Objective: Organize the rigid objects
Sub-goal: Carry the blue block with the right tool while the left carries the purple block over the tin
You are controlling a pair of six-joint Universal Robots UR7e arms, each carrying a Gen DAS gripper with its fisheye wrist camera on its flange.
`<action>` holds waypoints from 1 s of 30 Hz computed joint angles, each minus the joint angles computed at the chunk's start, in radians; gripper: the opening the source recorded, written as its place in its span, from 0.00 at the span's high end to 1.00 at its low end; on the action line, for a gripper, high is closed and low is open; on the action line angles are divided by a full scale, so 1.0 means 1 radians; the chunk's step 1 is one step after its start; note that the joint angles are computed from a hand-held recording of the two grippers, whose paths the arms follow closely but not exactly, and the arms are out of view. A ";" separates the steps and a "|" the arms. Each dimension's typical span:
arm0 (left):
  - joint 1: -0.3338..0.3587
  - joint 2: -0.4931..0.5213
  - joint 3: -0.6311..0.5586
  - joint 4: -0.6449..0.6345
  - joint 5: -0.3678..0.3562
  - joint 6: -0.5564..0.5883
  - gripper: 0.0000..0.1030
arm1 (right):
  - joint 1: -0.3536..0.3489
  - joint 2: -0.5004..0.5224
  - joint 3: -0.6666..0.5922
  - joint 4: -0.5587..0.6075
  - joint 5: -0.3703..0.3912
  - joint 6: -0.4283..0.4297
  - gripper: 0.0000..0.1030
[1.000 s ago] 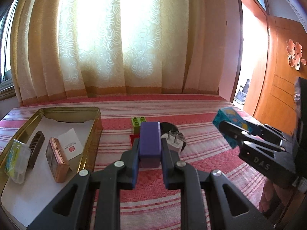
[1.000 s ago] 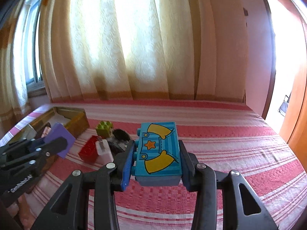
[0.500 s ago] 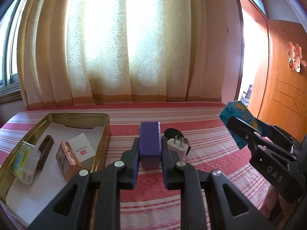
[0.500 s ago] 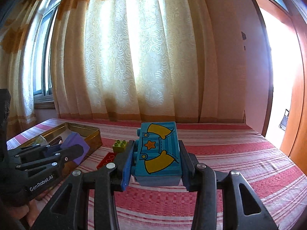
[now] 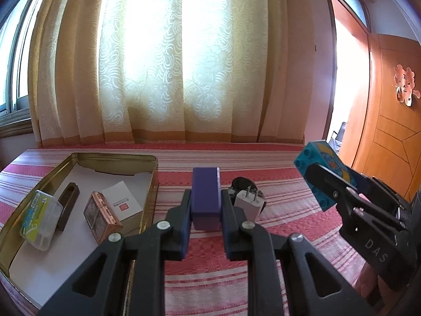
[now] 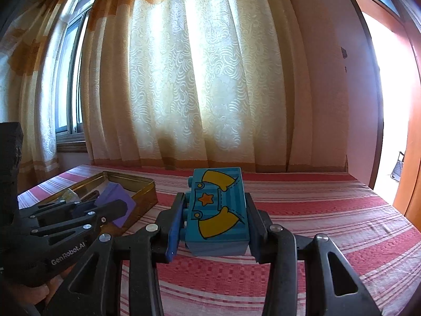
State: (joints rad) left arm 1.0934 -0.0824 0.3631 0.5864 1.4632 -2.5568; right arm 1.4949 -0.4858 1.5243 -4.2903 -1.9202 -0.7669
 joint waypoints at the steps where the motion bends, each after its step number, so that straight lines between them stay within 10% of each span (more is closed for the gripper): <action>1: 0.001 0.000 -0.002 0.002 0.002 -0.003 0.83 | 0.001 0.004 -0.003 -0.001 0.002 -0.002 0.57; 30: 0.038 -0.058 0.048 -0.020 0.039 -0.040 0.83 | 0.030 0.060 -0.043 0.013 0.060 -0.025 0.57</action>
State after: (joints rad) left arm 1.1312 -0.1401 0.4111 0.5667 1.5020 -2.5964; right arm 1.5254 -0.4260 1.4812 -4.2775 -1.8607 -0.7924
